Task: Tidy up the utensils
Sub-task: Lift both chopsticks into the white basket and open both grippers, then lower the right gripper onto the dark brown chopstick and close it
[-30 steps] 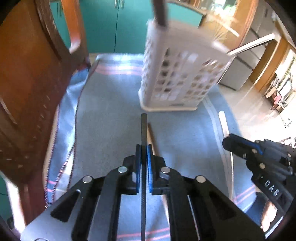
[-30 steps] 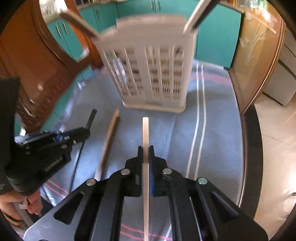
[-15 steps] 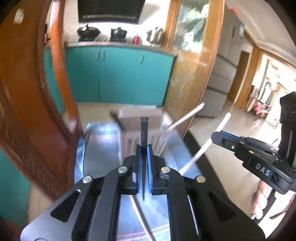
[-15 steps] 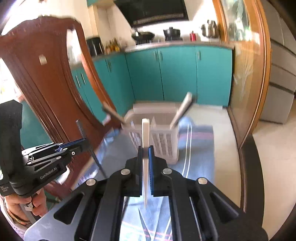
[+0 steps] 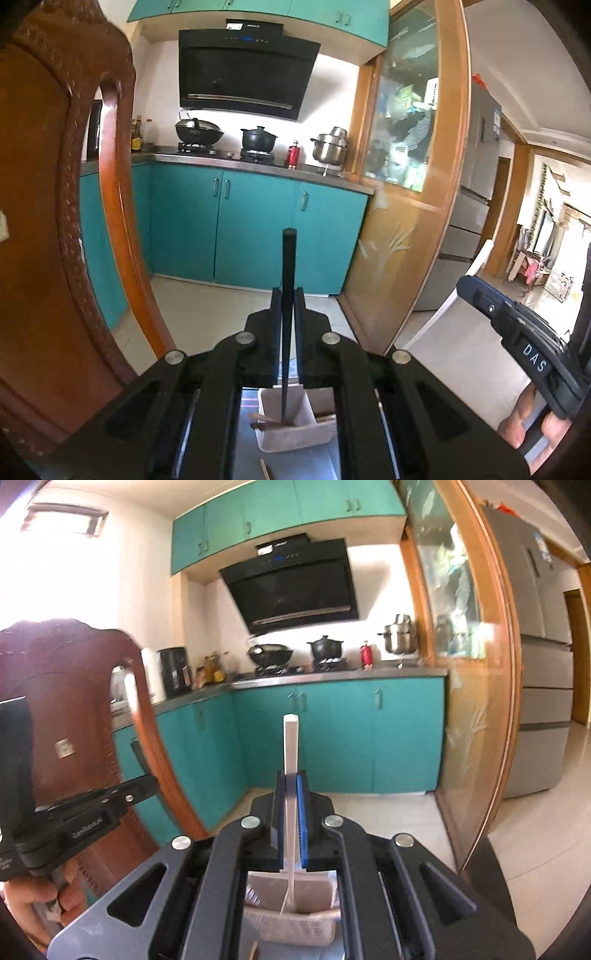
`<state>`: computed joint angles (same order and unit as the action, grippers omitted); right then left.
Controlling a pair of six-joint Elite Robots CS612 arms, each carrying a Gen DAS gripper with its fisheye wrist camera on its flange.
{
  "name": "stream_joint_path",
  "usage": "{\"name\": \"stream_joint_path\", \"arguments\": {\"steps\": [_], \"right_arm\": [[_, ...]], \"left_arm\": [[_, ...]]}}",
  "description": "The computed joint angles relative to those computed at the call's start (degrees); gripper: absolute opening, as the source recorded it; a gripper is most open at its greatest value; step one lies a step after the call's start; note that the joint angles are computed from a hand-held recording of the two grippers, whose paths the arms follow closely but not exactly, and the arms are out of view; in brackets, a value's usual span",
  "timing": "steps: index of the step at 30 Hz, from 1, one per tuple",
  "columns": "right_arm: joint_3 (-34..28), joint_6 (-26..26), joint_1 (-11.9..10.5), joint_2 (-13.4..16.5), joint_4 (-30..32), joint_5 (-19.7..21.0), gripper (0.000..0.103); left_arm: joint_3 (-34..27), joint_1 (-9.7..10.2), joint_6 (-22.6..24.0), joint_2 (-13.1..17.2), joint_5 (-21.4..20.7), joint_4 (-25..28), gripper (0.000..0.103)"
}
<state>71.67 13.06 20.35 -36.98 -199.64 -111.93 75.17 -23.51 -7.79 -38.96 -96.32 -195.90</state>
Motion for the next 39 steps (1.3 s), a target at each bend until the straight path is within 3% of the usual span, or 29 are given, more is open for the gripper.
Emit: {"name": "stream_joint_path", "arguments": {"steps": [5,12,15,19,24,26,28,31,32,34,36,39], "right_arm": [[-0.99,1.5,-0.46,2.25,3.51,0.67,0.007],[1.42,4.29,-0.64,3.02,4.73,2.18,0.007],[2.96,4.55,-0.61,2.62,4.69,2.33,0.007],[5.54,4.88,-0.27,1.76,2.26,2.45,0.026],[11.93,5.8,0.65,0.07,-6.48,6.26,0.026],[13.5,5.45,1.37,0.23,-7.57,7.05,0.026],[13.54,5.89,2.03,0.89,-4.76,6.32,0.027],[12.18,8.84,1.61,2.15,7.72,12.8,0.027],[11.42,10.88,1.09,2.69,13.13,17.12,0.027],[10.27,13.01,0.51,3.57,19.01,23.58,0.027],[9.11,12.55,0.63,4.4,22.86,27.34,0.027],[6.8,9.1,1.67,5.46,28.9,28.37,0.027]], "left_arm": [[-2.29,-0.26,-1.1,2.9,0.82,4.36,0.007],[-1.77,-0.46,-0.99,4.03,0.56,6.99,0.008],[-0.32,-0.34,-1.37,3.6,0.25,5.91,0.008],[2.66,-0.02,-1.77,2.43,-0.89,2.71,0.023],[9.36,0.47,-2.13,0.77,-1.01,-5.43,0.035],[11.12,0.39,-1.21,0.67,-0.08,-4.51,0.037],[11.53,0.08,0.06,1.24,1.63,2.05,0.037],[9.79,0.45,-1.56,3.51,-0.75,11.58,0.036],[9.35,0.28,-0.9,4.27,-0.4,13.21,0.036],[8.8,-0.17,1.17,5.4,1.28,14.51,0.036],[8.02,-0.25,1.28,6.49,1.94,15.45,0.036],[6.81,0.13,-0.99,7.31,1.24,16.59,0.037]]}}
